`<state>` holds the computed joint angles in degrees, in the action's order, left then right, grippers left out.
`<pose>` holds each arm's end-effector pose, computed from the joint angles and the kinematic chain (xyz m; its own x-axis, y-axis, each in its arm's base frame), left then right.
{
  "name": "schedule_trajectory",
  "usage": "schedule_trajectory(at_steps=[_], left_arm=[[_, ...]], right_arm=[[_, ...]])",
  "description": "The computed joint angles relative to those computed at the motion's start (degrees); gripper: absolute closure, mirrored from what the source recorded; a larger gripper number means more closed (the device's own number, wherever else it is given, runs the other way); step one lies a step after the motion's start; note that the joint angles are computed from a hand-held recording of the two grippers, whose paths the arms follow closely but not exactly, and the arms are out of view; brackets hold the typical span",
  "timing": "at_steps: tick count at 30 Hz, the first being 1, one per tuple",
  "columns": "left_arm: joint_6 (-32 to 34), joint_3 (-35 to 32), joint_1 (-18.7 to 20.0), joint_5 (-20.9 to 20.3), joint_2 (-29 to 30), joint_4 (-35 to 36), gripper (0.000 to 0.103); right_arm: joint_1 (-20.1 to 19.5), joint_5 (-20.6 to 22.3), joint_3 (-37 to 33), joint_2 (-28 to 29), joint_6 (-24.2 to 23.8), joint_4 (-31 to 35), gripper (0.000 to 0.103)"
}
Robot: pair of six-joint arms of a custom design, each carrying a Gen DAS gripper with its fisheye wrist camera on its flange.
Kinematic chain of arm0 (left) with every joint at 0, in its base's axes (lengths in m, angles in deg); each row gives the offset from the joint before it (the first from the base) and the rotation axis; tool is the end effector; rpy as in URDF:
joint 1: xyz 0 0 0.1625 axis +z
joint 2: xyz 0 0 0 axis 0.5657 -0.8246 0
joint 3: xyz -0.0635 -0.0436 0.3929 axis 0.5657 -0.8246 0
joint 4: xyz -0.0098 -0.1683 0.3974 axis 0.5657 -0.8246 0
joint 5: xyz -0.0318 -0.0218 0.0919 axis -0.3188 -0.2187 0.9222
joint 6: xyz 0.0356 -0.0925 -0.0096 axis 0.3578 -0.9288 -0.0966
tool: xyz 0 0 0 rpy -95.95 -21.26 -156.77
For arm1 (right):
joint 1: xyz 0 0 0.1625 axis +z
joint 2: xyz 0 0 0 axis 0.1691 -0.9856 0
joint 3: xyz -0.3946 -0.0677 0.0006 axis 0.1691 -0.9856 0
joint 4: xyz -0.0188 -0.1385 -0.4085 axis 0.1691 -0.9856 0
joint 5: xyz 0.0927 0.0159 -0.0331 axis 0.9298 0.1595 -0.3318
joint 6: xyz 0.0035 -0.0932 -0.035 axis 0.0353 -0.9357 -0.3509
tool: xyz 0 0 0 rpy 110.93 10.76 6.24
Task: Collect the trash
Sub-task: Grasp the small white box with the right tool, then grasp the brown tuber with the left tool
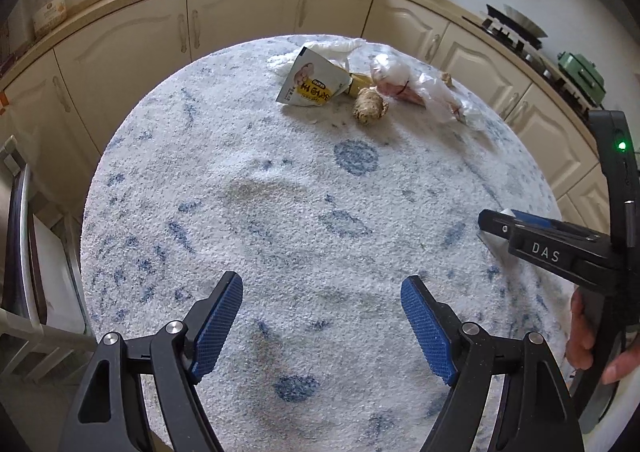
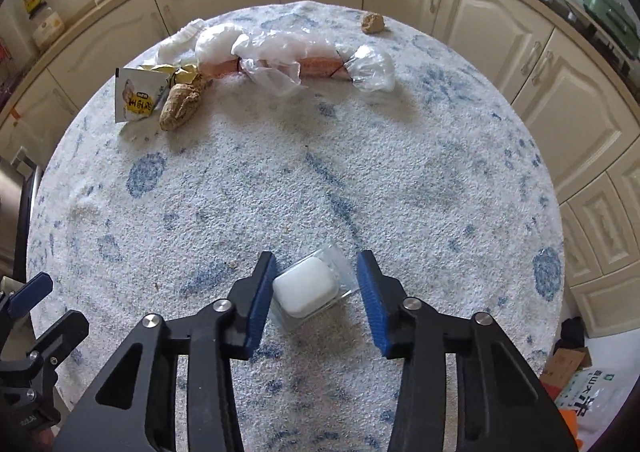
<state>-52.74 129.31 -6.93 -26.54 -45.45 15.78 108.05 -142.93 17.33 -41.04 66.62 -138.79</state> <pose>-0.1071 -0.2908 0.3242 -0.7505 -0.4709 -0.4637 -0.0259 0.7220 -0.6914 0.3553 -0.4986 -0.0133 -0.6286 -0.5885 0.5085 -0.6387 0.7637 0.0942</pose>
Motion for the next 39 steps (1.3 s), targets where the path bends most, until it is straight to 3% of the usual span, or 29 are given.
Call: schedule_trajectory(at_steps=[1,2,14,18,21,26,29,32,36,38,39], left_arm=[[-0.5,0.3,-0.4,-0.2,-0.4,0.2,0.026],[-0.5,0.5,-0.4,-0.3,-0.6,0.0,0.026],[-5.8,-0.1,-5.0,-0.8,-0.5,4.0,0.026],[-4.2,-1.4,-4.2,0.7,1.5,2.7,0.026],[0.4,-2.7,-1.3,2.3,3.8,-1.3,0.026],[13.8,-5.3,6.8,4.8,8.9,-14.5,0.026],[18.3,-8.5,12.4,7.7,14.4,-18.7,0.026],[28.4,-11.0,19.0,7.0,19.6,-30.8,0.027],[37.6,-14.5,25.0,6.4,26.4,-39.1,0.035],[39.2,-16.5,27.7,5.5,29.4,-39.6,0.044],[40.2,-16.7,28.6,4.9,30.2,-40.9,0.055]], right_arm=[[-0.2,0.7,0.0,-0.3,0.0,0.6,0.063],[-0.5,2.1,0.2,-0.8,-0.4,0.9,0.073],[-1.2,5.6,3.9,-5.6,-0.9,1.2,0.073],[-0.9,5.4,4.1,-6.9,-1.1,0.4,0.073],[-0.9,5.2,3.1,-6.9,-1.4,0.4,0.073],[-1.3,4.5,-0.9,-5.1,-1.5,1.6,0.072],[-1.7,4.4,-4.7,-2.8,-2.1,2.6,0.072],[-2.2,3.6,-8.6,-0.1,-2.3,3.9,0.072],[-2.8,2.3,-13.4,3.5,-3.0,5.7,0.072],[-3.3,2.4,-14.9,4.5,-3.0,6.9,0.072],[-3.5,2.6,-15.7,5.1,-3.1,7.6,0.072]])
